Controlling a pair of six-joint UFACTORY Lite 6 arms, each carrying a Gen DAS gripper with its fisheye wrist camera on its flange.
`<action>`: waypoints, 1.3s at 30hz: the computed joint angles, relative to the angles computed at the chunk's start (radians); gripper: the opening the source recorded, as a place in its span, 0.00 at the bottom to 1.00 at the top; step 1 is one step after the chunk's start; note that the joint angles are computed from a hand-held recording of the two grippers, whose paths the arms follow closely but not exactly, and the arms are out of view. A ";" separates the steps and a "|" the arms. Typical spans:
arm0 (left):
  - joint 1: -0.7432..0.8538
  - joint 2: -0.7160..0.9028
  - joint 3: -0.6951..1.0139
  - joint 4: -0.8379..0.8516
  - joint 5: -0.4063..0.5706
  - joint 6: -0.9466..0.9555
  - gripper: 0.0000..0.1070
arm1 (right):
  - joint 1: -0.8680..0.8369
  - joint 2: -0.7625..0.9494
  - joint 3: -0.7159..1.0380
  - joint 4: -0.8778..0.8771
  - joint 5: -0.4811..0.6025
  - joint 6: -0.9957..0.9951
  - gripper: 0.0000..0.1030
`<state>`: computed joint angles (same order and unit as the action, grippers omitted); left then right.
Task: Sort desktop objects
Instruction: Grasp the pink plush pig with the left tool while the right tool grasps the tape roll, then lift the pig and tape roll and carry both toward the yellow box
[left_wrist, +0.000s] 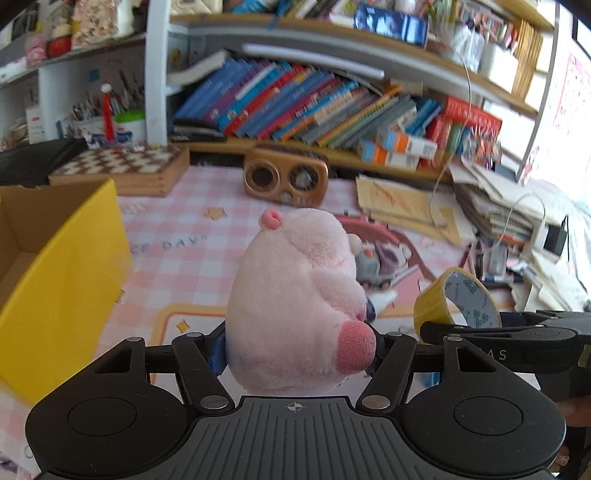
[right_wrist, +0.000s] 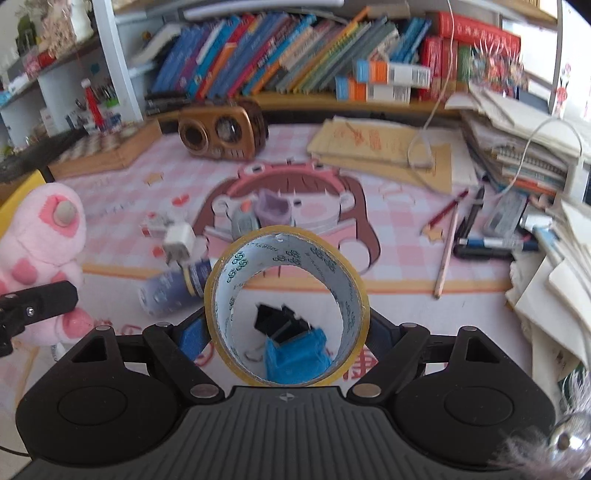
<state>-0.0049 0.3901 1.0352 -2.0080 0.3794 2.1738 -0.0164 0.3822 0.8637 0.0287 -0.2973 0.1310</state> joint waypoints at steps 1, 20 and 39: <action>0.004 -0.018 -0.011 -0.008 0.002 0.007 0.61 | 0.001 -0.017 -0.008 0.000 0.000 0.001 0.80; 0.120 -0.343 -0.310 0.019 0.089 -0.015 0.61 | 0.082 -0.423 -0.328 0.156 -0.051 -0.134 0.80; 0.427 -0.465 -0.422 0.362 0.351 -0.123 0.61 | 0.473 -0.642 -0.456 1.103 -0.149 -0.805 0.80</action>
<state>0.4221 -0.0745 0.6134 -1.6456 0.7304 2.0512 0.4567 -0.2602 0.4078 1.1318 -0.4461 -0.6739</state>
